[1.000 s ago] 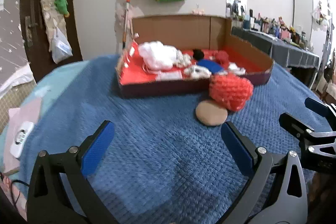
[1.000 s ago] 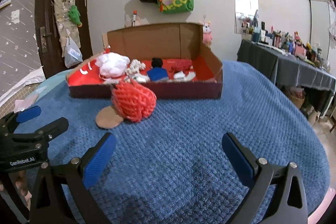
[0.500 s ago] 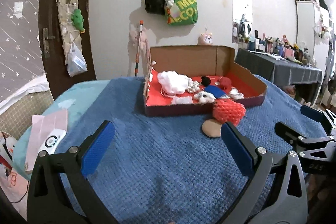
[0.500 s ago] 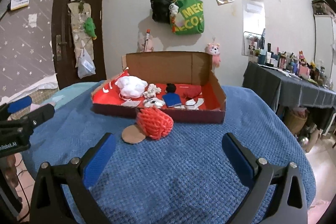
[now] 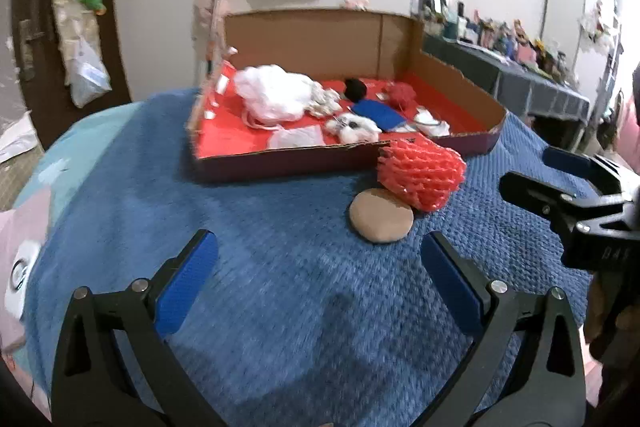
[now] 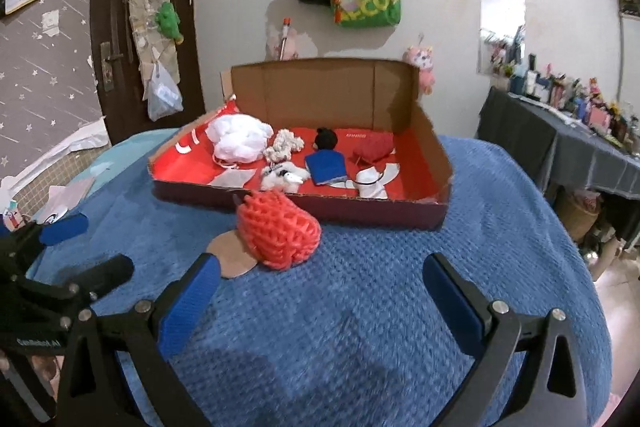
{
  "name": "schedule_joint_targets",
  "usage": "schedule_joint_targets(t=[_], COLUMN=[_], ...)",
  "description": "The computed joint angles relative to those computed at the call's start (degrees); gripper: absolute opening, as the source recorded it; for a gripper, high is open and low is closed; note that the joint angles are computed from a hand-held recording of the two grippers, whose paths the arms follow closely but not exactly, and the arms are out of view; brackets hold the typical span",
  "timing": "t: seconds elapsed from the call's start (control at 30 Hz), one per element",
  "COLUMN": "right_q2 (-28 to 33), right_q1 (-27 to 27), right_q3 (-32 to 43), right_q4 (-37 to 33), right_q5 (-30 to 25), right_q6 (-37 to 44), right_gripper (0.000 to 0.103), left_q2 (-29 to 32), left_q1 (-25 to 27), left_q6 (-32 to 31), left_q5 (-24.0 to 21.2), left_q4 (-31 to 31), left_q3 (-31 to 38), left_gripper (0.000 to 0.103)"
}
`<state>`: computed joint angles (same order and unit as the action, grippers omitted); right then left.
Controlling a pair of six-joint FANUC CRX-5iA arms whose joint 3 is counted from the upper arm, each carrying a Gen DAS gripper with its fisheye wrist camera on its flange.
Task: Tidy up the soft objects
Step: 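Grasp the tan round pad with the left tool while the right tool grasps the red mesh ball, then carry the tan pad and red mesh ball into the box and lower them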
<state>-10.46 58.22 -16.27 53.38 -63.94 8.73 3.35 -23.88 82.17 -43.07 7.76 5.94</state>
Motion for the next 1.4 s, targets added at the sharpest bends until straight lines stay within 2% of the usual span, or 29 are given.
schedule_joint_targets(t=[0.13, 0.27, 0.4, 0.5, 0.6, 0.7, 0.77, 0.83, 0.9, 1.13, 1.2, 1.27, 1.37, 1.4], right_q2=[0.52, 1.92, 3.92, 5.07, 6.27, 7.22, 7.64, 8.05, 7.95, 4.83, 2.65, 0.51, -0.69, -0.77], right_q1=[-5.51, -11.81, -16.86, -19.06, -20.49, -20.78, -20.86, -21.24, -21.54, -20.24, -18.03, -14.48, -10.38, -9.55], right_q3=[3.1, 7.76, 12.57, 14.76, 16.81, 17.98, 18.57, 19.33, 19.47, 15.9, 12.44, 7.73, 3.37, 2.68], right_q4=[-9.65, -24.45, -38.88, -45.8, -50.43, -51.85, -53.06, -54.78, -56.85, -53.33, -46.3, -33.64, -18.54, -15.48], right_q5=[6.68, 11.59, 12.45, 12.96, 12.74, 12.49, 12.8, 12.75, 13.53, 17.49, 19.93, 21.12, 18.35, 17.28], right_q6=[8.91, 19.91, 31.56, 37.26, 41.47, 43.92, 45.78, 47.78, 49.8, 45.2, 38.82, 28.5, 15.43, 13.0], right_gripper=[0.103, 0.103, 0.103, 0.102, 0.095, 0.089, 0.077, 0.061, 0.054, 0.051, 0.051, 0.051, 0.051, 0.051], left_q2=[5.38, 9.84, 13.15, 15.06, 16.16, 17.12, 18.09, 18.03, 17.47, 13.71, 12.5, 11.0, 9.54, 9.2], left_q1=[0.78, 0.52, 0.06, 0.0, 0.46, 0.73, 0.61, 0.65, 0.84, 1.1, 1.32, 1.33, 1.4, 1.41], left_q6=[-6.66, -11.05, -14.66, -16.92, -19.56, -20.75, -18.98, -19.45, -20.94, -18.75, -18.11, -16.75, -15.42, -15.33], left_q5=[-5.05, -9.59, -12.46, -14.18, -15.07, -15.71, -16.49, -15.54, -14.92, -9.38, -7.69, -5.23, -2.96, -2.47], left_q4=[5.49, 6.87, 7.34, 8.47, 11.47, 13.85, 12.96, 13.49, 14.91, 14.48, 14.92, 14.09, 12.88, 12.93], left_q3=[4.82, 9.71, 13.47, 15.53, 15.89, 16.01, 17.04, 16.32, 15.18, 10.93, 9.53, 8.08, 6.83, 6.42], left_gripper=[0.103, 0.103, 0.103, 0.102, 0.1, 0.081, 0.067, 0.063, 0.05, 0.048, 0.048, 0.048, 0.048, 0.048])
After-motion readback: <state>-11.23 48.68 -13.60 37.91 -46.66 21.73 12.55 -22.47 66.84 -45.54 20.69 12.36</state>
